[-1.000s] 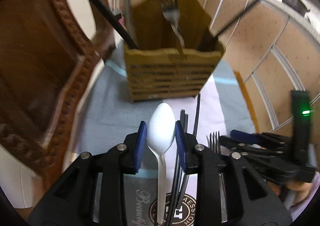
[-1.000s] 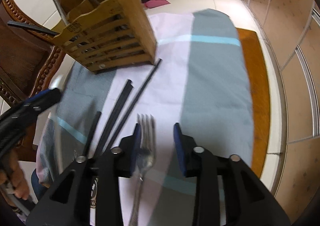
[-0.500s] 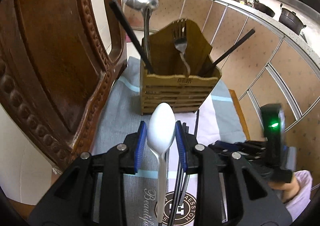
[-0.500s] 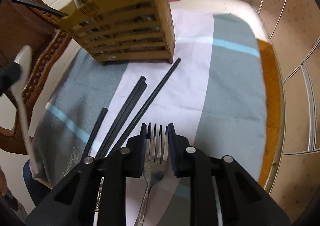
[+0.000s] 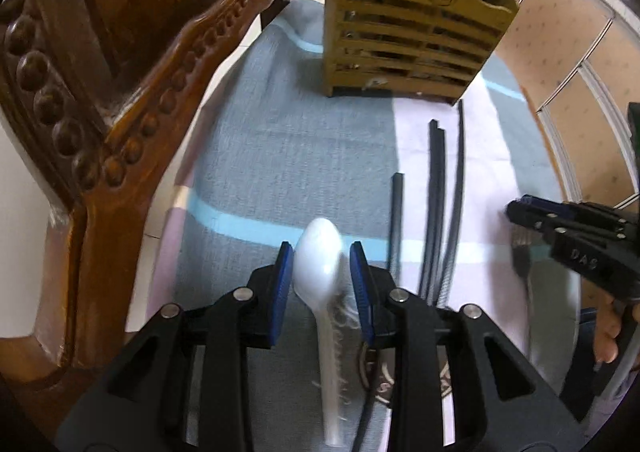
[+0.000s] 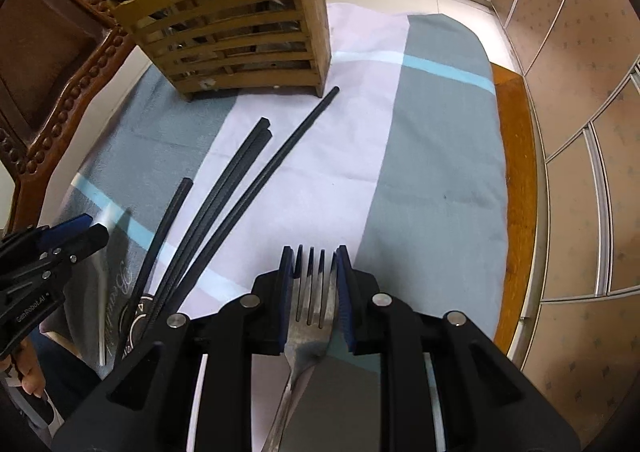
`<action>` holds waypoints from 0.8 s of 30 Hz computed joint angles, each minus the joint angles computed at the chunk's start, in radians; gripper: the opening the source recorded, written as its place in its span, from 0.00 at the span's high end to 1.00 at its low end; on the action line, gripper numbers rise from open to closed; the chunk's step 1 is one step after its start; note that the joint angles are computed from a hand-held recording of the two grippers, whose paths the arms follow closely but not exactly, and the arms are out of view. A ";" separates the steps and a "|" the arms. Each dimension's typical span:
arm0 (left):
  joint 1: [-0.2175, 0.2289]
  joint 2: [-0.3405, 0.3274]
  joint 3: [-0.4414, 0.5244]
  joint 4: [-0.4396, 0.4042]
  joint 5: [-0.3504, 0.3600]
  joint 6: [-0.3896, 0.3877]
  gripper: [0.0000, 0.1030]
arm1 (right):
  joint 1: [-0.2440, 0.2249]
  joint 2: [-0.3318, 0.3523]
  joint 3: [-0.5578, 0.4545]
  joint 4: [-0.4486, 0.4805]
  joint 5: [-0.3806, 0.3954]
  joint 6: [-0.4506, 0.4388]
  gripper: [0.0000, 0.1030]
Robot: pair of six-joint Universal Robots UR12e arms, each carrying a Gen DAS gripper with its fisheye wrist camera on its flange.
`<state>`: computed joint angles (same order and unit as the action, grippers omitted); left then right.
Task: Organize utensils
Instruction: 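Grasp a white plastic spoon with the left tool while the right tool grasps a metal fork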
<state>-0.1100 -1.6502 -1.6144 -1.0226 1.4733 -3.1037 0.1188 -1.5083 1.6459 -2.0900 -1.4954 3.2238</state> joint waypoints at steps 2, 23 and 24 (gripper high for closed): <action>-0.009 -0.001 0.000 0.005 0.031 0.011 0.60 | 0.000 0.003 -0.001 -0.001 -0.001 0.005 0.79; -0.009 -0.017 0.040 -0.101 -0.133 0.037 0.75 | -0.020 -0.012 0.021 -0.019 0.023 0.037 0.73; -0.014 -0.017 0.040 -0.100 -0.130 0.045 0.78 | -0.020 -0.011 0.021 -0.018 0.023 0.037 0.73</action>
<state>-0.1240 -1.6668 -1.5749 -1.1228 1.3437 -3.0590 0.0989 -1.5196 1.6666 -2.1077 -1.4726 3.2610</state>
